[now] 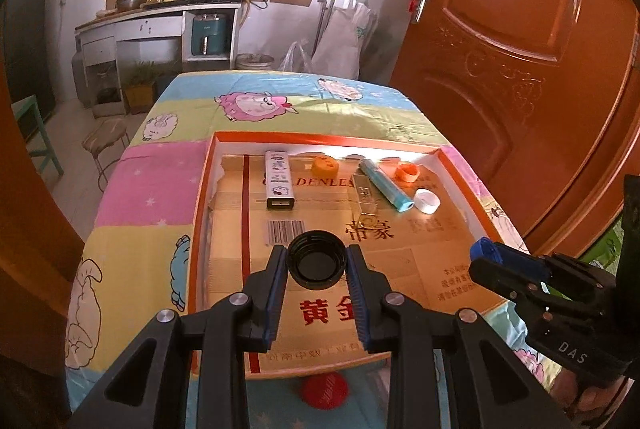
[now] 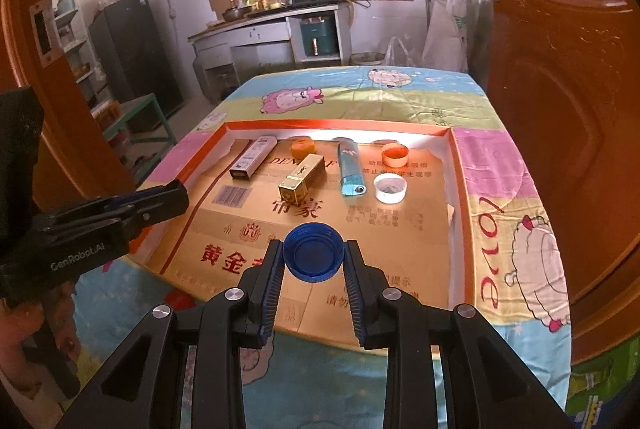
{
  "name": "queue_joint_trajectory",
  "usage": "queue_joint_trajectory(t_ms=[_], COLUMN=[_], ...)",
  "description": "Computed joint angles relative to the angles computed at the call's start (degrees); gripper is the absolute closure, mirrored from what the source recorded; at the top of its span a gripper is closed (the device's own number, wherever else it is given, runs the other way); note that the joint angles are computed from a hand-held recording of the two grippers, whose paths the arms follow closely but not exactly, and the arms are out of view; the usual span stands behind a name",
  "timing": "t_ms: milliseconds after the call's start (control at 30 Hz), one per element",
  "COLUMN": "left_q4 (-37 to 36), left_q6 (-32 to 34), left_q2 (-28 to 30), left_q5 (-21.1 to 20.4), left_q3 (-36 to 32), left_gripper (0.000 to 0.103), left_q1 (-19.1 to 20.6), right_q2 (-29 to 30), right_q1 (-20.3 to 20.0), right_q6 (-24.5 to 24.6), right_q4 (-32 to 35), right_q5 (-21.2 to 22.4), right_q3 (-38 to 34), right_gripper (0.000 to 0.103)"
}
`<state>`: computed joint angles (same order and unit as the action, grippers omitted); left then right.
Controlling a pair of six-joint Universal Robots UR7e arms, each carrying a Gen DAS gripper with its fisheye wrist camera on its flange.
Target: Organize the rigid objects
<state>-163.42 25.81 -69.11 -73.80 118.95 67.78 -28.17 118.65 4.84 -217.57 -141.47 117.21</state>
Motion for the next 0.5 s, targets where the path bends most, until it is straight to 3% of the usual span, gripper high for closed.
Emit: queue_joint_trajectory(t_ms=[500], left_q4=[0.94], left_q6=[-0.19], left_q2=[4.2], left_q5=[-0.73], left_q3=[-3.02], left_gripper=[0.073], left_q1=[-0.07], right_q2=[0.52], right_q1=[-3.23], right_q6=[-2.45], right_q4=[-0.07], right_q5=[2.24], right_q3=[-2.0], right_gripper=[0.072])
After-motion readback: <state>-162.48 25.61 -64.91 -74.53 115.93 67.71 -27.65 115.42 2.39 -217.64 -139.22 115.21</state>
